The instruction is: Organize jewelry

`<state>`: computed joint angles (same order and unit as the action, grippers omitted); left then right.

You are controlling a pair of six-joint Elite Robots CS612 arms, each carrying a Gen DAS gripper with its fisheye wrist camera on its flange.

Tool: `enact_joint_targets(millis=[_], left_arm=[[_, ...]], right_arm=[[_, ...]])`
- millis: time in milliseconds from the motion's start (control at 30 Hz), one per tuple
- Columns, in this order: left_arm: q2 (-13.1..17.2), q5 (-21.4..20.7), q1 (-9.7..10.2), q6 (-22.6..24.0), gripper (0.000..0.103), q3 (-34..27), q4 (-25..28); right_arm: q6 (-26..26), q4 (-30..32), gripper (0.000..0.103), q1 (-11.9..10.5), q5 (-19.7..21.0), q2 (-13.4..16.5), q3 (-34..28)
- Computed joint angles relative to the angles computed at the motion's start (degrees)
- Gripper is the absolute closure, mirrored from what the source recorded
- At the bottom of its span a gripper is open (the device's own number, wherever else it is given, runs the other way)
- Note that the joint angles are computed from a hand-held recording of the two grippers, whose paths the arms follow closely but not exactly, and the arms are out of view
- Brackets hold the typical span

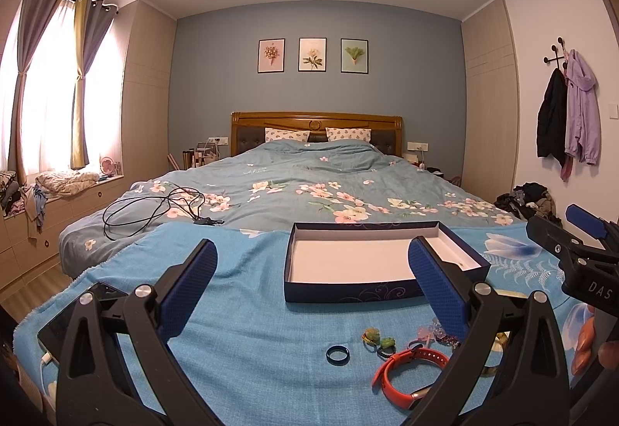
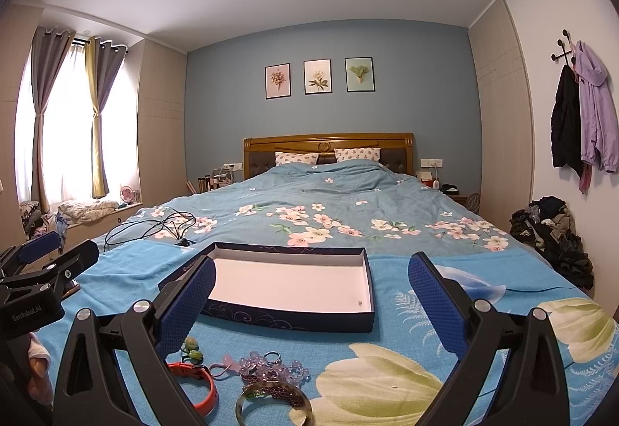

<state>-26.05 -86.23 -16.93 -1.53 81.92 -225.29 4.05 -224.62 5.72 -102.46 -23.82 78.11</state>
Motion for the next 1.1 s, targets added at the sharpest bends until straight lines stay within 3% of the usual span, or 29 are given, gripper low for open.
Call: enact_joint_targets(millis=[1100], left_arm=[[0.3, -0.4, 0.05, 0.0, 0.006, -0.4, 0.2]], right_arm=[[0.1, 0.6, 0.007, -0.1, 0.6, -0.1, -0.2]])
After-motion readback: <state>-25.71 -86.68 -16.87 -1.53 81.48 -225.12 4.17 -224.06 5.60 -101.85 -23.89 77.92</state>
